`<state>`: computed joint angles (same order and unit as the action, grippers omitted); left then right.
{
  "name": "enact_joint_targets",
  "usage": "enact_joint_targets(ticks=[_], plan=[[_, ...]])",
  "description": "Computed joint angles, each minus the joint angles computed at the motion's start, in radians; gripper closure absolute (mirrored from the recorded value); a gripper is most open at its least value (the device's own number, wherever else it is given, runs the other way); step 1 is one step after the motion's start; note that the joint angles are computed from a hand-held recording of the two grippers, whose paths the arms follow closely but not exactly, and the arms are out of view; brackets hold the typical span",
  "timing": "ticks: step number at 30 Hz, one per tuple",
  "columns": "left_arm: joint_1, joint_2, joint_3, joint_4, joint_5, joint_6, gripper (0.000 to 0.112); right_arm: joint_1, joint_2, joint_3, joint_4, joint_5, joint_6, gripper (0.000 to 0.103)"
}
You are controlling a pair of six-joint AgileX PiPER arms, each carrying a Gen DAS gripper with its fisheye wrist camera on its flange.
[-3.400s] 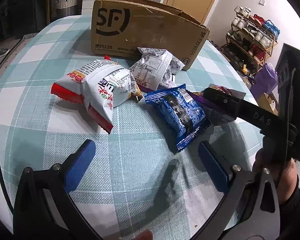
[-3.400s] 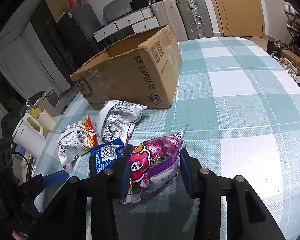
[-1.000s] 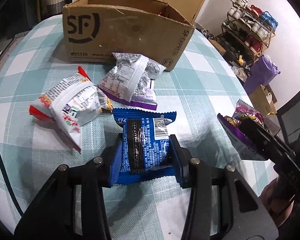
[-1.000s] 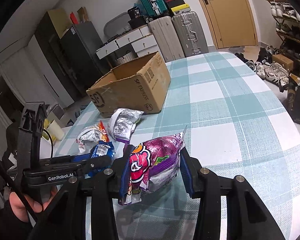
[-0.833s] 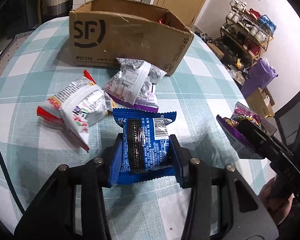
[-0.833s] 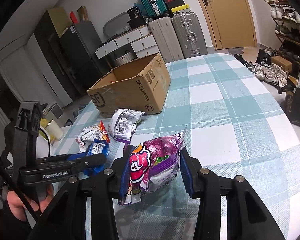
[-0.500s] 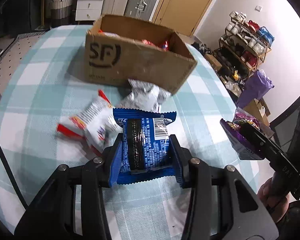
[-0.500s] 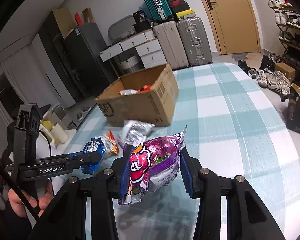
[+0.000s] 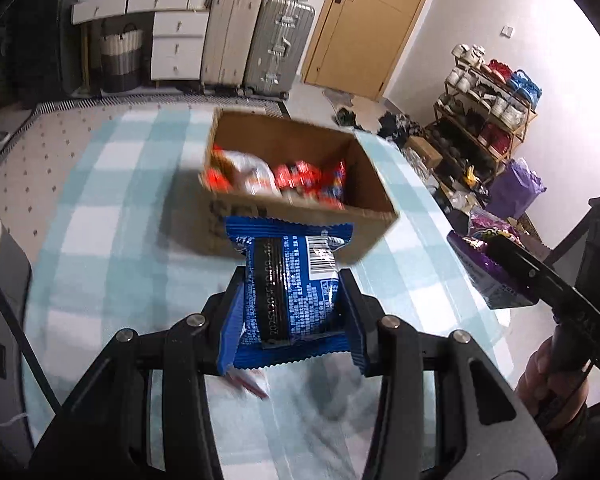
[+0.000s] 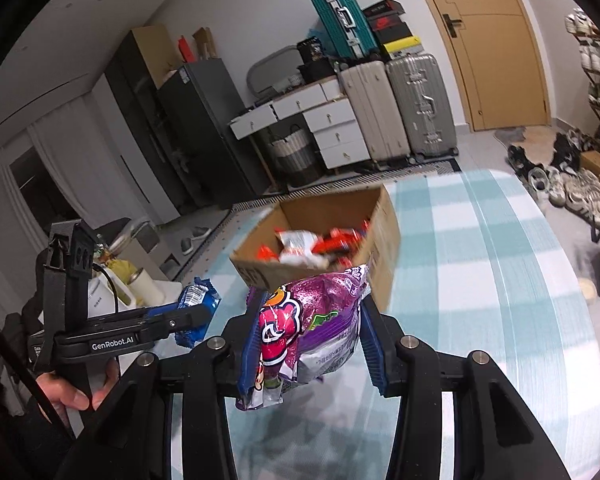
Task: Organize snacks
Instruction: 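Carry the biscuit pack and candy bag over the cardboard box with both grippers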
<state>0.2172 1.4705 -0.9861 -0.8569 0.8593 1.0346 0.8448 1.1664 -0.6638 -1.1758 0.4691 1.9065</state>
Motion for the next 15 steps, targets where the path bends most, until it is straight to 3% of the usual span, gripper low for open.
enact_joint_targets(ticks=[6,9,15], plan=[[-0.011,0.077,-0.191,0.037,0.044,-0.098,0.072,-0.152,0.043,-0.121,0.175,-0.111,-0.277,0.06],[-0.021,0.154,-0.312,0.045,0.105,-0.15,0.072,-0.18,0.092,-0.21,0.269,-0.081,-0.445,0.06],[-0.075,0.286,-0.532,0.109,0.119,-0.289,0.072,-0.287,0.193,-0.363,0.543,-0.115,-0.805,0.06]])
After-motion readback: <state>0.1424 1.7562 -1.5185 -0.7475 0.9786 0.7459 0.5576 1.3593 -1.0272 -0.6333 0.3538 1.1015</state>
